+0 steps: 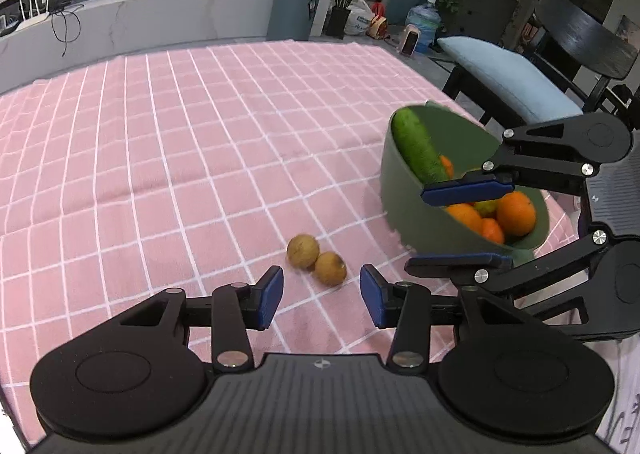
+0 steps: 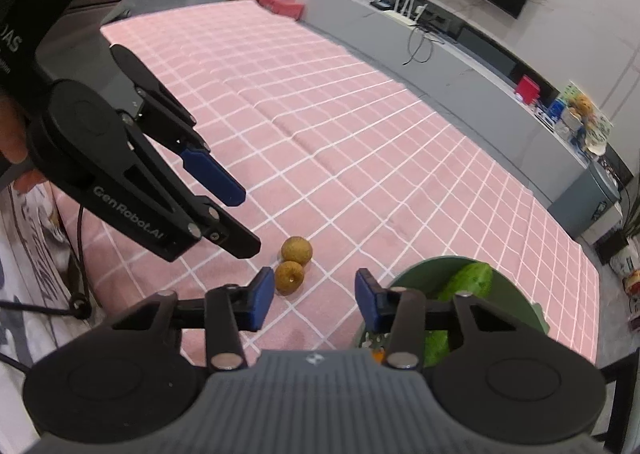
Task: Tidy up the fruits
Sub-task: 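Withdraw both tools toward the two remaining brown fruits, then grasp one brown fruit with the left gripper while the right gripper grasps the other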
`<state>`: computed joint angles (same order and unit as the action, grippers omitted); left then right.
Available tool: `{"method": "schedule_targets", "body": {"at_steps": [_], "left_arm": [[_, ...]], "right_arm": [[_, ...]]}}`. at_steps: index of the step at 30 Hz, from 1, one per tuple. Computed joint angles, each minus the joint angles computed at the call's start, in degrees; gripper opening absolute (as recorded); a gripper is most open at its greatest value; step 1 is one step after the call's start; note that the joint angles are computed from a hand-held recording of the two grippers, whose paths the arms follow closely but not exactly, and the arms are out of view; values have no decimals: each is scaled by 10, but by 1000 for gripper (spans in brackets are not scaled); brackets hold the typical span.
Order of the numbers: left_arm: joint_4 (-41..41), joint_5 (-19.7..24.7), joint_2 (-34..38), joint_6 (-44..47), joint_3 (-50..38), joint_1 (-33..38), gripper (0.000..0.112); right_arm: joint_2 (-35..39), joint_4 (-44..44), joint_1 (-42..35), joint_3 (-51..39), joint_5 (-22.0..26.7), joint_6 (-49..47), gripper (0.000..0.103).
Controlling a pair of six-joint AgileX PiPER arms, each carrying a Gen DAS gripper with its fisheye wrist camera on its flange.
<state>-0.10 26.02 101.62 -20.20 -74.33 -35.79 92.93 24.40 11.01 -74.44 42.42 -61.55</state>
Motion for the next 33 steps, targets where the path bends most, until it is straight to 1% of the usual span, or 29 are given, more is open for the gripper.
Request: {"method": "schedule_targets", "body": {"at_steps": [1, 3, 5, 10, 14, 19, 22, 26, 30, 32, 33], "left_arm": [[8, -3, 3, -2, 2, 0, 49], [32, -6, 12, -18, -3, -2, 44], [29, -9, 22, -14, -11, 3, 41], [-17, -25, 44, 32, -24, 19, 39], [-67, -20, 69, 79, -44, 32, 37], [-101, -13, 91, 113, -63, 38, 37], [-112, -11, 100, 120, -72, 41, 37], [-127, -11, 107, 125, -79, 47, 37], [-161, -11, 109, 143, -79, 54, 36], [-170, -13, 107, 149, -75, 55, 31], [-161, -13, 106, 139, -75, 53, 26]], "right_arm": [[2, -3, 4, 0, -1, -2, 35], [15, -9, 13, -8, 2, -2, 32], [21, -12, 20, -7, -1, -3, 30], [48, -23, 35, -17, -3, 21, 30], [64, -54, 55, -13, -26, 61, 28], [81, -74, 69, -6, -52, 85, 24], [88, -84, 73, -7, -59, 93, 21], [96, -84, 75, -11, -65, 92, 21], [101, -89, 78, -12, -74, 96, 21], [96, -96, 83, 2, -89, 101, 20], [96, -98, 84, 4, -92, 105, 18]]}}
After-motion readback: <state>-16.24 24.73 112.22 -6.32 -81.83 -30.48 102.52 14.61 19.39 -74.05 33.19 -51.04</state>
